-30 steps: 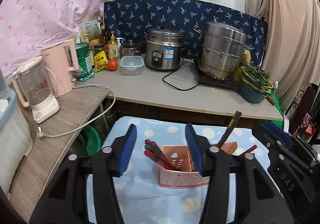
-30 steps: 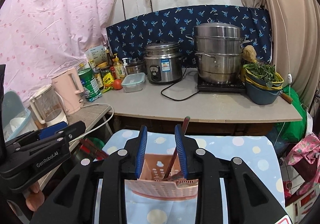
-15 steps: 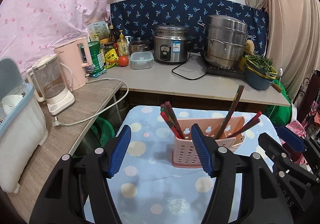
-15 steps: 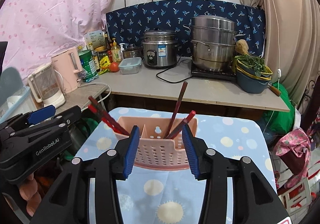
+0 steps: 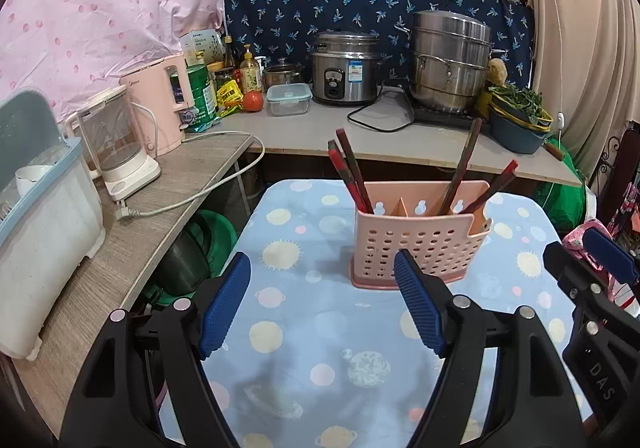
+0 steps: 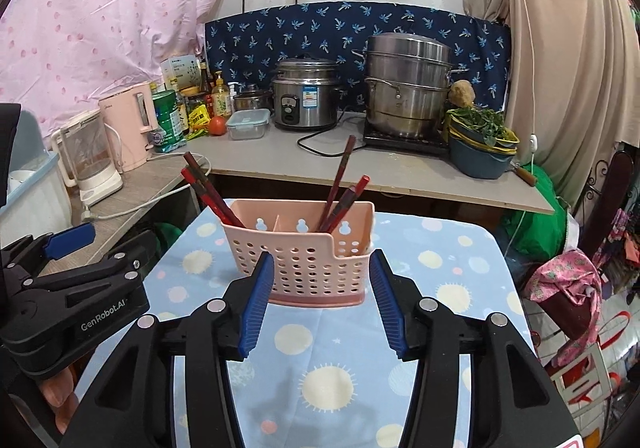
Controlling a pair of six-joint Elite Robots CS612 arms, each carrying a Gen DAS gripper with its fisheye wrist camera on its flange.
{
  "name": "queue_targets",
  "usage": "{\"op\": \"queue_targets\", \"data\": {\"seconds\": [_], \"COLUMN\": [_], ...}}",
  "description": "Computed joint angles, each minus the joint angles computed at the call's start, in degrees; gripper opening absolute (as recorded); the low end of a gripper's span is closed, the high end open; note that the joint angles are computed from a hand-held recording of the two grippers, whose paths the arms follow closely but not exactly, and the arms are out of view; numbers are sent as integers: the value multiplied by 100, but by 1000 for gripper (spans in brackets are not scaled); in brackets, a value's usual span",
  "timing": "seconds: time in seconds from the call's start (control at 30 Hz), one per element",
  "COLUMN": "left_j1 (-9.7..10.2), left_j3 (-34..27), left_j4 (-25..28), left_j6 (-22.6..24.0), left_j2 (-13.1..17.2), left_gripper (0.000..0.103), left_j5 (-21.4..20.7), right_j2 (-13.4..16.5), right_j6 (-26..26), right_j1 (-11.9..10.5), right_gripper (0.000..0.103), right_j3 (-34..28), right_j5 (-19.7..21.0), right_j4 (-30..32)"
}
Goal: Organize utensils
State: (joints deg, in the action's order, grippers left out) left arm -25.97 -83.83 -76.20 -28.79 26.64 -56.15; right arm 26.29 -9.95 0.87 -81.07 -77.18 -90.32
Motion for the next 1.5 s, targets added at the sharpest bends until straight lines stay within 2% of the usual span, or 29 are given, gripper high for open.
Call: {"op": "queue_targets", "data": {"seconds": [0.17,0.3,0.47,0.57,0.8,0.87,1.13,1.5], "left_j1": [-52,-88,-110,-124,-170,-167,-213,-202], "left_j3": [-163,-260,-361,-400,-477,-488,-563,-635], "left_j4": [114,198,314,350,462,512,705,1000], "left_j6": [-47,-53,-123,-161,-146,-159,-217,-462], "left_j2": [93,156,216,242,325,340,431,501], "left_gripper": [71,77,79,87,91,91,94,95], "left_j5": [-4,34,41,82,174,140,246,158], "right_j2": [70,165,236,283,371,404,494,554], "right_j6": [70,17,40,32,7,-13,-13,-13], "right_j1": [-48,-52,-69,-74,-83,-82,-96,-95], "right_gripper": [57,64,84,84,88,96,96,96], "right_j3": [-126,-274,-402,-467,-583,-623,-726,-778], "right_j5": [156,103,94,60,-57,-92,-178,-210], "right_j4": [254,292,395,430,547,575,750,852]}}
